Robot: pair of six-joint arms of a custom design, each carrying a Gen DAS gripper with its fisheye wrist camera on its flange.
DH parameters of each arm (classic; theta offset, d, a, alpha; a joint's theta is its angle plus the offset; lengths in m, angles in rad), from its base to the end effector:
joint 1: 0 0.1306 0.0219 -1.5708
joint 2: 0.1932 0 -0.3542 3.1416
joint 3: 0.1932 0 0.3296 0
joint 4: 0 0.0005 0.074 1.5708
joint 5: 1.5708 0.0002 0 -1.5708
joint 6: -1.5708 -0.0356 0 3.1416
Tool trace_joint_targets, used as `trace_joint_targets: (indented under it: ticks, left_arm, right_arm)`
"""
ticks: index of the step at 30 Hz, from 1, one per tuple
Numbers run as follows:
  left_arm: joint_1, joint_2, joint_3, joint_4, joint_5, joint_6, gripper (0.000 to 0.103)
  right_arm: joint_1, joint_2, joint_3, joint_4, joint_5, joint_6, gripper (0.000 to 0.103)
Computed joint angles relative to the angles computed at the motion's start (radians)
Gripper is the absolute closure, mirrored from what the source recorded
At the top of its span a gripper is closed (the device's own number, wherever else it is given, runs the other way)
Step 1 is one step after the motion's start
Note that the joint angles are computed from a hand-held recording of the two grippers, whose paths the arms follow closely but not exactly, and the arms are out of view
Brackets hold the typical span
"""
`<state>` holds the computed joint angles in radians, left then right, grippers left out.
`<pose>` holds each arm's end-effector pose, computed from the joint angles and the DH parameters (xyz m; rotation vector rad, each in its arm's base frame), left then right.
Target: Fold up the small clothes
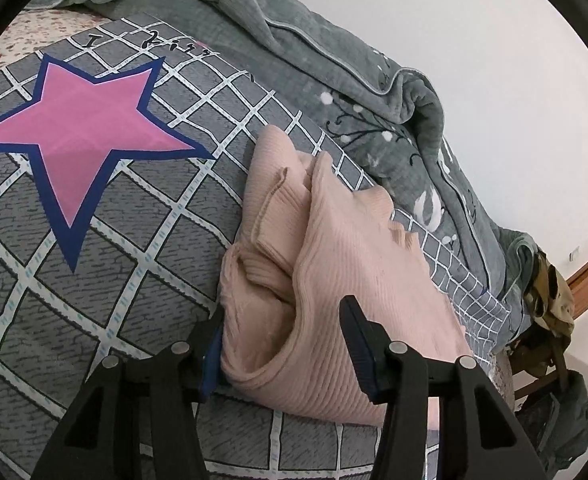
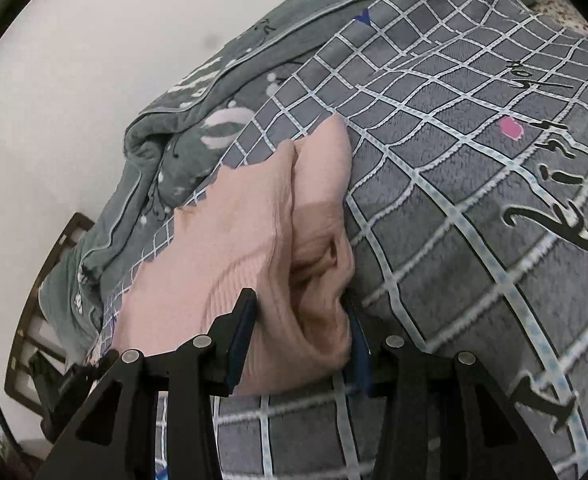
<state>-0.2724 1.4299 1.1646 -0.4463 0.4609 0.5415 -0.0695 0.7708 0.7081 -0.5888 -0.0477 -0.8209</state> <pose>0.4180 -0.1337 0.3286 -0.0652 2.3737 -0.9369 0.2354 -0.0152 0.3343 0.9498 2.0526 0.4609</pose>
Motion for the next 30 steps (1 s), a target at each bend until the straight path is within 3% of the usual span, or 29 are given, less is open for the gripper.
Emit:
trace_joint_targets:
  ticks: [3, 4, 5, 8, 11, 15, 20, 30]
  left_arm:
    - [0.001, 0.003, 0.003, -0.017, -0.016, -0.001, 0.080]
    - [0.008, 0.015, 0.010, -0.023, 0.009, -0.001, 0.088]
    - [0.014, 0.021, 0.012, -0.024, 0.030, 0.001, 0.090]
    - [0.029, 0.011, -0.007, 0.001, 0.052, 0.022, 0.092]
    - [0.023, -0.022, -0.035, 0.017, 0.027, 0.018, 0.092]
    - [0.023, -0.056, -0.066, 0.028, 0.031, 0.017, 0.092]
    - [0.031, -0.120, -0.129, 0.063, 0.052, 0.053, 0.093]
    - [0.030, -0.301, -0.271, 0.043, 0.062, 0.008, 0.093]
  right_arm:
    - [0.013, 0.030, 0.012, -0.008, 0.025, 0.025, 0.077]
    - [0.009, 0.031, 0.008, -0.001, 0.011, 0.029, 0.085]
    - [-0.002, 0.031, 0.002, 0.008, -0.020, 0.031, 0.087]
    - [-0.024, 0.020, 0.000, 0.007, -0.058, 0.035, 0.091]
    - [-0.005, -0.013, 0.014, -0.018, -0.022, 0.080, 0.092]
    - [-0.027, -0.042, 0.008, -0.039, -0.057, 0.067, 0.093]
    - [-0.009, -0.094, 0.005, -0.077, -0.041, 0.060, 0.093]
    - [0.015, -0.266, 0.004, -0.255, -0.028, 0.074, 0.093]
